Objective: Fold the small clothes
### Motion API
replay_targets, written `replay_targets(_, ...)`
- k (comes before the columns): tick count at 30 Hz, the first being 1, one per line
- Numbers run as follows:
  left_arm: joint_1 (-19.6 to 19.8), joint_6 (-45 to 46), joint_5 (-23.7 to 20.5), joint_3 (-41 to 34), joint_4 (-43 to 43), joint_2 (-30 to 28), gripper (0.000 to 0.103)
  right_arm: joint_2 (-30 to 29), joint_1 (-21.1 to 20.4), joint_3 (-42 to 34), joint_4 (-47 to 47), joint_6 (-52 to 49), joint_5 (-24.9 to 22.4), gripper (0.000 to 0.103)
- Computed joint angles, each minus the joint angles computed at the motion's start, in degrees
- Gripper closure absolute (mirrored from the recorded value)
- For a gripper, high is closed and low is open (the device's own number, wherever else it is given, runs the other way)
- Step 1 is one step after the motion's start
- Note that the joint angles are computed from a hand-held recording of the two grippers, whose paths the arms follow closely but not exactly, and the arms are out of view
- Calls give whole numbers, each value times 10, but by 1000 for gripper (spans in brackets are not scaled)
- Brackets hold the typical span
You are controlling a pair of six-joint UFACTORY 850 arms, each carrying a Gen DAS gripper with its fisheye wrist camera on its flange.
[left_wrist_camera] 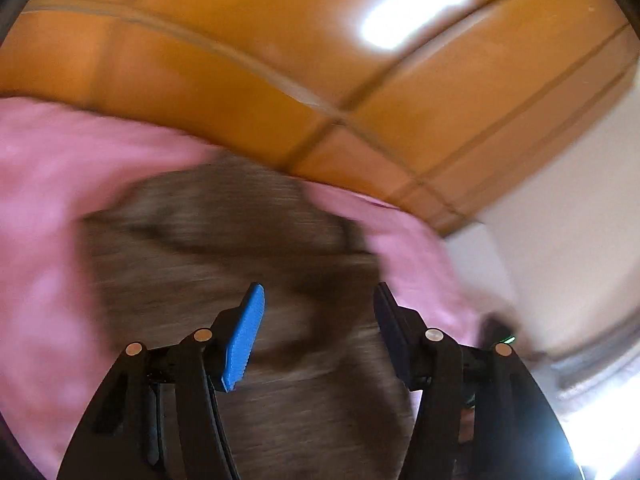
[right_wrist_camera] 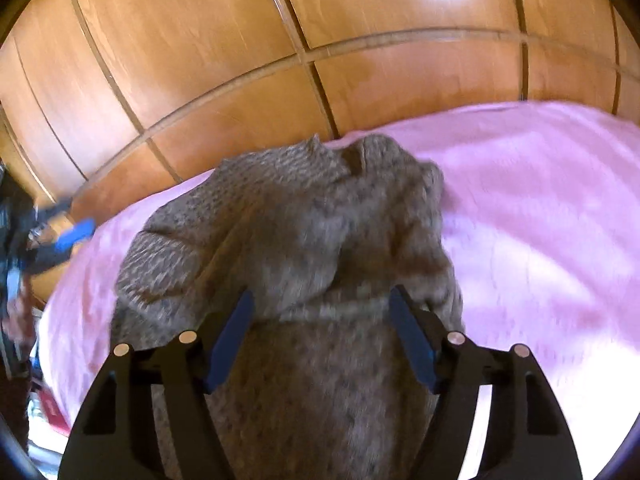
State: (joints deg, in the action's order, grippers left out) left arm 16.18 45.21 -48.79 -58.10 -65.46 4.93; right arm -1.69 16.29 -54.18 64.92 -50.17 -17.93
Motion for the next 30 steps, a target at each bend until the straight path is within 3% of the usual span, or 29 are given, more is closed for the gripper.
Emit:
replay_targets(3, 25, -51, 68, 30, 97, 13, 48, -29, -2, -38, -18, 31, 6, 35)
replay_targets(5, 36, -69, 92, 38, 136, 11, 48, -48, -1, -66, -42, 52, 4, 35)
replay_targets(8, 43, -56, 99, 30, 136, -5, 48, -86, 3, -115, -104, 86, -38, 40)
replay_targets(9, 43, -54, 99, 25, 136, -9, 48, -98, 6, -128, -124, 98, -60, 59)
replay_targets(10, 43, -56, 97, 19, 141, -10, 48, -102, 8, -132, -145, 105, -78, 86)
replay_targets(11, 43, -56, 95, 18, 146, -9, 48, -100, 13, -131, -176, 115, -87, 95)
replay_targets(12, 41, -51, 94, 17, 146, -10, 48, -87, 19, -115, -211, 120, -80, 96)
replay_targets(16, 23, -44, 105, 19, 162, -20, 48, -33, 5, -39, -257, 116, -106, 97)
replay_targets(17, 22, -42, 112, 19, 168, -22, 48, -22, -5, -21, -247, 91, -133, 96)
replay_targets(18, 20, -35, 118, 22, 166, -24, 48, -12, -11, -9, -239, 78, -146, 91)
replay_targets(19, 18, -30, 121, 20, 166, -27, 48, -2, -17, 2, -237, 75, -151, 71)
replay_targets(21, 13, -30, 122, 10, 171, -36, 48, 10, -33, 9, -216, 67, -159, 44)
replay_targets(25, 2, -27, 127, -17, 178, -57, 48, -5, -70, -17, -115, 38, -186, 44)
replay_targets(27, -3, -23, 118, -34, 184, -72, 48, -32, -69, -44, -124, 73, -196, 44)
replay_targets(29, -16, -29, 111, -51, 213, -88, 48, -64, -64, -74, -147, 118, -212, 55)
replay_targets(30, -23, -26, 107, -57, 227, -94, 55, -79, -64, -84, -146, 128, -223, 69)
